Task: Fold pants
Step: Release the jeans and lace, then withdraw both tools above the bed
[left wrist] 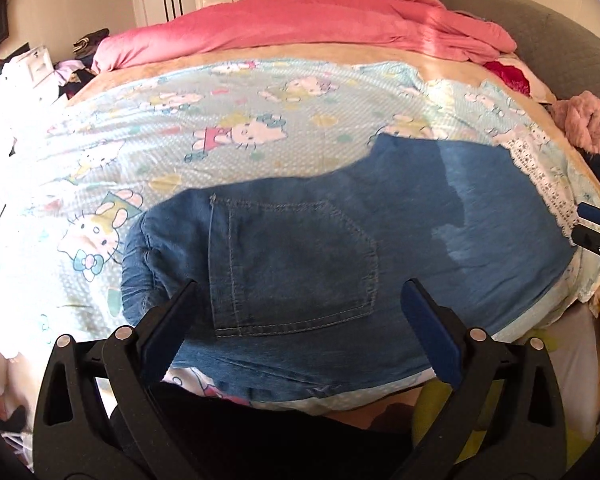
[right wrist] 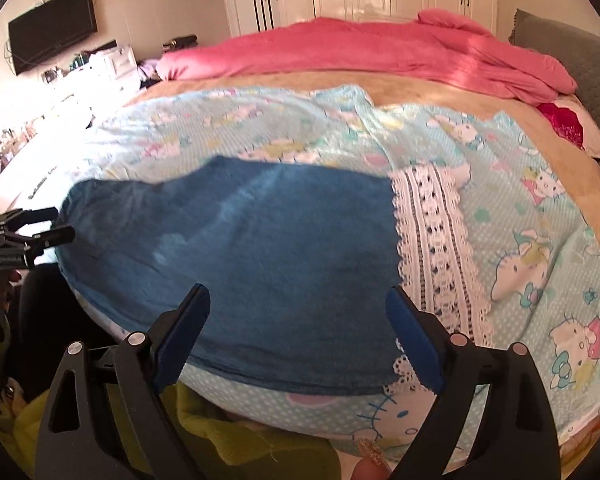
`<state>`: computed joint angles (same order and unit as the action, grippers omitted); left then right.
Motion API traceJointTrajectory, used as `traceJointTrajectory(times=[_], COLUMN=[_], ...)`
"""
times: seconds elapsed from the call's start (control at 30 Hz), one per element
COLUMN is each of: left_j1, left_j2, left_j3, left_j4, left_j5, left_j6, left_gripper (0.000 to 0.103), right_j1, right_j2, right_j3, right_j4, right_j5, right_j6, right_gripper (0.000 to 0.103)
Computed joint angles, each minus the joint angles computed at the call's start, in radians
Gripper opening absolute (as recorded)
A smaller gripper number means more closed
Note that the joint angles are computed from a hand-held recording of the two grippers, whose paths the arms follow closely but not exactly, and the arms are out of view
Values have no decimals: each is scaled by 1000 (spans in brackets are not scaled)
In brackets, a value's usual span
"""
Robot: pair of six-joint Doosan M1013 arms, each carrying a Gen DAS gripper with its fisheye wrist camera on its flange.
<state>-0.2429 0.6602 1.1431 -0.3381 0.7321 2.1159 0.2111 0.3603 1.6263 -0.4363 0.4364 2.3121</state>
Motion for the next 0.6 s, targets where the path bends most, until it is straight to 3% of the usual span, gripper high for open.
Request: traceJointTrajectory(times=[0.27, 0.6], left_j1=[-11, -44], left_j2=[-19, 8], left_j3=[20, -24], left_j4=[-71, -63], left_j5=[-10, 22], left_j6=[60, 102], left_gripper=[93, 94], right_j1=[5, -1], right_j2=[-5, 5], right_j3=[0, -8], right_j4=[-80, -86], right_j5=[-40, -47], right_j6=[70, 76], right_gripper=[97, 98])
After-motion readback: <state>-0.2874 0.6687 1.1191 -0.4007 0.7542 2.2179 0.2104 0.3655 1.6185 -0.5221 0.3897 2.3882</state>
